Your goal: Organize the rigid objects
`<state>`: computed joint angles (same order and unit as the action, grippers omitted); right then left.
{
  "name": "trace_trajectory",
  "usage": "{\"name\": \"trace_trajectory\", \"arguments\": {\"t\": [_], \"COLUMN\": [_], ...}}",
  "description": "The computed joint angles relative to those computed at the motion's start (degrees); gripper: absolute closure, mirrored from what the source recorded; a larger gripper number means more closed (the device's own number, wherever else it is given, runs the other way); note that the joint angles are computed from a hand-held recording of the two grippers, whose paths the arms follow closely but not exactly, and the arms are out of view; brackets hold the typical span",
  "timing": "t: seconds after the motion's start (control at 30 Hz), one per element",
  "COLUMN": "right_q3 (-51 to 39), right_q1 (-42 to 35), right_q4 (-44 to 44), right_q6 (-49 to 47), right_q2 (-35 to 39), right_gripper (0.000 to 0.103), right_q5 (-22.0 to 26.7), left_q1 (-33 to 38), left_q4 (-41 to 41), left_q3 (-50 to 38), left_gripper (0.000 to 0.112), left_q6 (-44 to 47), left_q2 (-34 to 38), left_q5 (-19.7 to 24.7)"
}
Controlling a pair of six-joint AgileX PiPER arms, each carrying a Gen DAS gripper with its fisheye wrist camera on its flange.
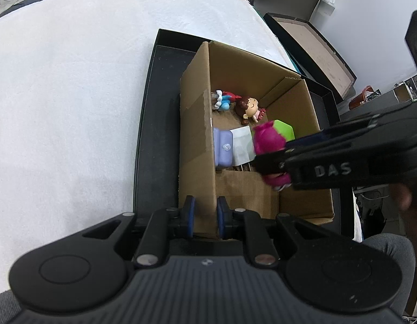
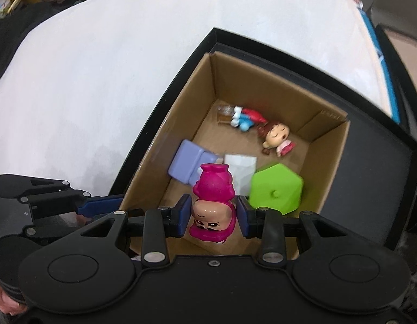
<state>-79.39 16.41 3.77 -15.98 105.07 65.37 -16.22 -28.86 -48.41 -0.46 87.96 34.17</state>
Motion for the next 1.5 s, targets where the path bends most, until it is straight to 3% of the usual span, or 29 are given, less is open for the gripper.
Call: {"name": "trace_trajectory", "arguments": {"t": [0.23,0.6,0.7,1.1,1.3,1.5], "right_q3": [4.83,8.34,10.70,13.02,14.59,15.61], "right_q1": [0.13,-2.25,-3.19,-7.29,-10.37,-15.05], "right_q4": [-0.31,2.23,4.30,8.27,9.60,11.74], "right_q6": [2.63,1.33,-0.26,-3.92,-5.11,-6.95], "right_q2": [0.71,-1.82,-3.93,-11.32,-14.86,-18.50], "right_gripper": [0.067,0.065,0.065,0.063,0.053,0.028], "right_q5": [-4.97,-7.23,-11.12,-8.03,-7.45,-7.17], "left_q1": [-0.06,-0.03,-0.04,-0.32,-1.37,-2.86], "left_q4": [0.12,0.28,0.33,1.72,5.98,11.53], "left_q3": [0.23,-0.34,-0.35,-1.52,-3.11,-5.40], "left_gripper": [0.097,0.097,0.097,0.098,0.098,0.095], "left_q6": [-0.01,-0.12,-0.14,-1.13,-4.64,-10.67], "left_q2": [-0.27,0.56,0.54,1.00,0.20,-0.82], "left_q5": [-0.08,0.02,0.05,1.09,3.14,6.81]}}
